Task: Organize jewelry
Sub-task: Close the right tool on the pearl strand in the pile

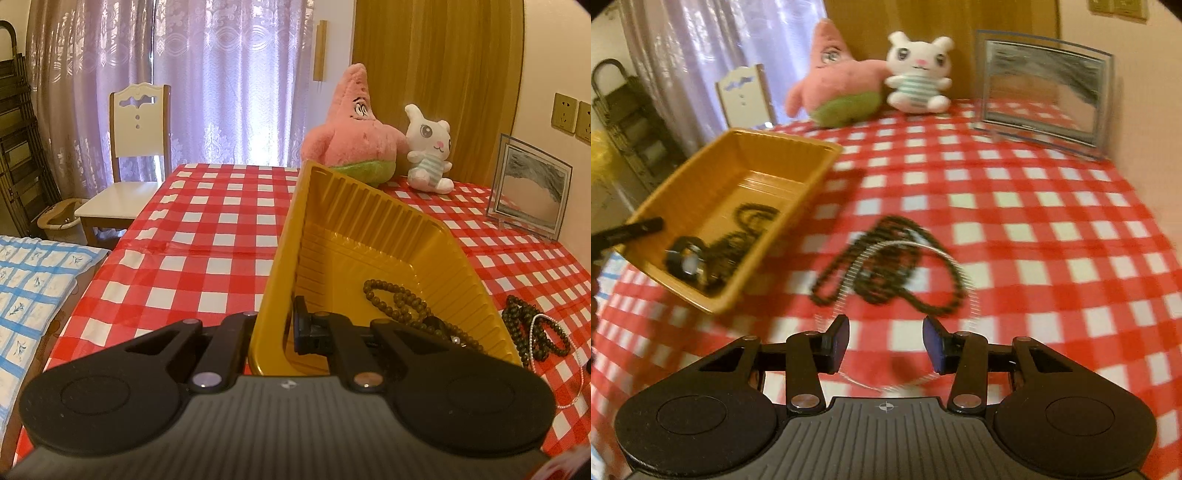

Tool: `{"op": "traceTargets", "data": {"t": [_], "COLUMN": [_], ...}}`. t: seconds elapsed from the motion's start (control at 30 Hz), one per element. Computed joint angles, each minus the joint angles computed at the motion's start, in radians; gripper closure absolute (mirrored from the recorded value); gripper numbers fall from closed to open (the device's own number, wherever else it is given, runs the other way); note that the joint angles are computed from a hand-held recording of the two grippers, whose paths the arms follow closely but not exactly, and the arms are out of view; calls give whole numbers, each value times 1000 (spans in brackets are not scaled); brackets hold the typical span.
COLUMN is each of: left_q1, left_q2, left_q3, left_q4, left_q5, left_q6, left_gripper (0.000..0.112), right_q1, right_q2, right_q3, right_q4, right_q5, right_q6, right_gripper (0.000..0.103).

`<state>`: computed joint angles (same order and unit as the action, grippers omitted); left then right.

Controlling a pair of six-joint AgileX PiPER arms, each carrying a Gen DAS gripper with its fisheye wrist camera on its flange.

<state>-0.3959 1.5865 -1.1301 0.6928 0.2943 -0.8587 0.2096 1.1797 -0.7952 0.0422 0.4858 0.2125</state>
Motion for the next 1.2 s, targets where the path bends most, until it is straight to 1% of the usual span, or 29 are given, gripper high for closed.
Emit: {"op": "traceTargets", "data": {"t": [0.2,0.23,0.3,0.37,0.4,0.47,0.63,0.7,0.83,0.93,1.03,1.1,1.17,1.2], "left_q1": [-3,-4,-4,-5,-6,-7,-7,-7,-8,-8,-8,-7,-8,-8], "left_q2": [-2,-2,-3,-2,-2,-6,-7,-8,-12,-12,-11,-13,-11,-12], "left_q3": [2,3,2,2,1,3,5,6,10,10,9,10,8,9], "left_q4": [20,24,26,28,33,39,42,43,48,48,47,44,47,48], "left_q5": [2,3,5,6,8,9,10,11,14,14,14,14,15,14], "left_q6": [-17,-21,-22,-25,-28,-34,-37,-38,-41,-41,-41,-37,-40,-41], "left_gripper": [106,106,106,106,106,106,106,106,106,106,106,106,106,106], "right_q1": [-36,-42,-40,-49,-55,-70,-122,-132,-125,-112,-93,-87,-84,-84], "right_q2": [-10,-8,1,31,43,83,162,199,273,320,355,372,381,382], "right_q3": [22,28,32,26,23,2,-46,-78,-136,-168,-189,-200,-205,-205], "right_q4": [-8,-4,-45,-63,-70,-97,-19,19,40,19,-34,-56,-74,-77], "right_q5": [15,9,-3,-29,-38,-51,-90,-94,-107,-116,-127,-131,-135,-138], "right_q6": [-68,-85,-70,-80,-92,-106,-248,-314,-385,-398,-376,-369,-365,-365], "right_gripper": [59,59,59,59,61,73,83,84,84,85,87,90,96,96]}}
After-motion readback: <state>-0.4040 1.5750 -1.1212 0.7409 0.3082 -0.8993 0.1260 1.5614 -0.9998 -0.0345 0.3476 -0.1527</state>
